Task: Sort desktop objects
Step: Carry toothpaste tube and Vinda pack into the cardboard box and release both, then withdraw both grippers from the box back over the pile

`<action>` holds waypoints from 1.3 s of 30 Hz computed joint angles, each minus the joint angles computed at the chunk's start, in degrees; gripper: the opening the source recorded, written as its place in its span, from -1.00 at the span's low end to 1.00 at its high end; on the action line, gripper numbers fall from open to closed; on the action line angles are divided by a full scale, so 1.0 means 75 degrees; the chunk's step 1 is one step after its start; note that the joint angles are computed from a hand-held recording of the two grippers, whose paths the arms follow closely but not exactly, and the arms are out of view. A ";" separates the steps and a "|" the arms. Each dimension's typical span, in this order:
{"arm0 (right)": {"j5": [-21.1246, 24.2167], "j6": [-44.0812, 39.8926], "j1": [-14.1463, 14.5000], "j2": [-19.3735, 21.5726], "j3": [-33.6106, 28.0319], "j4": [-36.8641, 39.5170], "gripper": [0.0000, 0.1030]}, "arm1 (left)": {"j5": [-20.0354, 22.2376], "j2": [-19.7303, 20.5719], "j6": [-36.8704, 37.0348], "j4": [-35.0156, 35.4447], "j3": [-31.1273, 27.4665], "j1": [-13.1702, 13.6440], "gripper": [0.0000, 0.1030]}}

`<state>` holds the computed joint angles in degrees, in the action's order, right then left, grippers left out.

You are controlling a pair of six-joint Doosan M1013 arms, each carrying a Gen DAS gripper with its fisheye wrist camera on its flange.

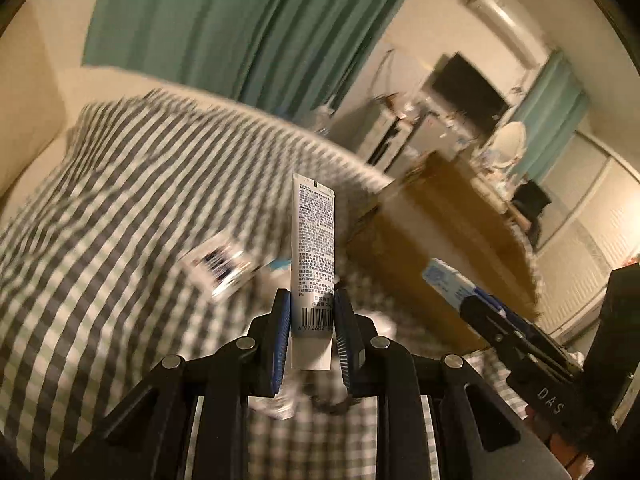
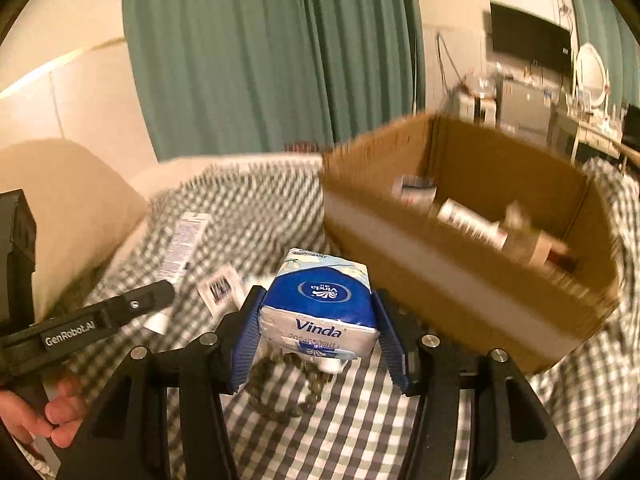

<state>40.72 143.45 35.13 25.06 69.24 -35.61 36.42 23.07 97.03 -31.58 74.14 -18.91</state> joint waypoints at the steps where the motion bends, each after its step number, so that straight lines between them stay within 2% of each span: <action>1: 0.0166 0.0072 0.0034 -0.0037 -0.0066 -0.0264 0.03 | 0.0040 0.0080 0.0202 -0.0178 -0.0205 -0.0061 -0.59; 4: 0.0435 0.0294 0.0066 -0.0082 -0.0200 -0.0894 0.03 | -0.0001 0.0184 0.0855 -0.0593 -0.0660 -0.0193 -0.59; 6: 0.0443 0.0502 0.0000 -0.0159 -0.0224 -0.1126 0.03 | 0.0222 0.0399 0.1138 -0.0798 -0.1185 -0.0283 -0.58; 12: 0.0503 0.1184 -0.0514 -0.0316 -0.0278 -0.1482 0.03 | 0.0642 0.1144 0.1393 -0.0900 -0.2676 -0.0665 -0.58; 19: 0.0569 0.1290 -0.1150 -0.0244 -0.0160 -0.0739 0.03 | 0.1451 0.2194 0.0656 0.0277 -0.4270 -0.1074 -0.58; 21: 0.0488 0.1329 -0.1231 -0.0260 -0.0041 -0.0547 0.04 | 0.1529 0.2336 0.0520 0.0645 -0.4425 -0.1166 -0.58; 23: 0.0564 0.1283 -0.1270 -0.0218 -0.0063 -0.0441 0.08 | 0.1469 0.2424 0.0531 0.0847 -0.4510 -0.1234 -0.58; 25: 0.0568 0.1342 -0.1251 -0.0219 -0.0029 -0.0463 0.52 | 0.1440 0.2445 0.0431 0.1124 -0.4519 -0.1286 -0.50; 26: 0.0531 0.1504 -0.1222 -0.0249 0.0032 -0.0635 0.56 | 0.1431 0.2417 0.0389 0.1321 -0.4482 -0.1319 -0.28; 27: 0.0533 0.1696 -0.1176 -0.0279 0.0076 -0.0869 0.57 | 0.1369 0.2362 0.0286 0.1609 -0.4410 -0.1363 0.18; 29: 0.0522 0.1793 -0.1134 -0.0327 0.0121 -0.1031 0.57 | 0.0829 0.2038 -0.0142 0.2395 -0.3876 -0.1475 0.50; 30: 0.0602 0.1955 -0.1066 -0.0369 0.0165 -0.1242 0.57 | 0.0607 0.1889 -0.0159 0.2482 -0.3637 -0.1470 0.58; 34: 0.0678 0.2306 -0.0881 -0.0566 0.0391 -0.1548 0.57 | 0.0110 0.1281 -0.0177 0.2524 -0.2736 -0.1354 0.59; 39: 0.0919 0.2399 -0.0474 -0.0732 0.0428 -0.1729 0.57 | -0.0096 0.0516 -0.0688 0.2915 -0.1837 -0.1144 0.63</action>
<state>47.61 161.44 31.58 19.57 72.45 -48.58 35.70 26.94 91.87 -9.72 60.36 -27.50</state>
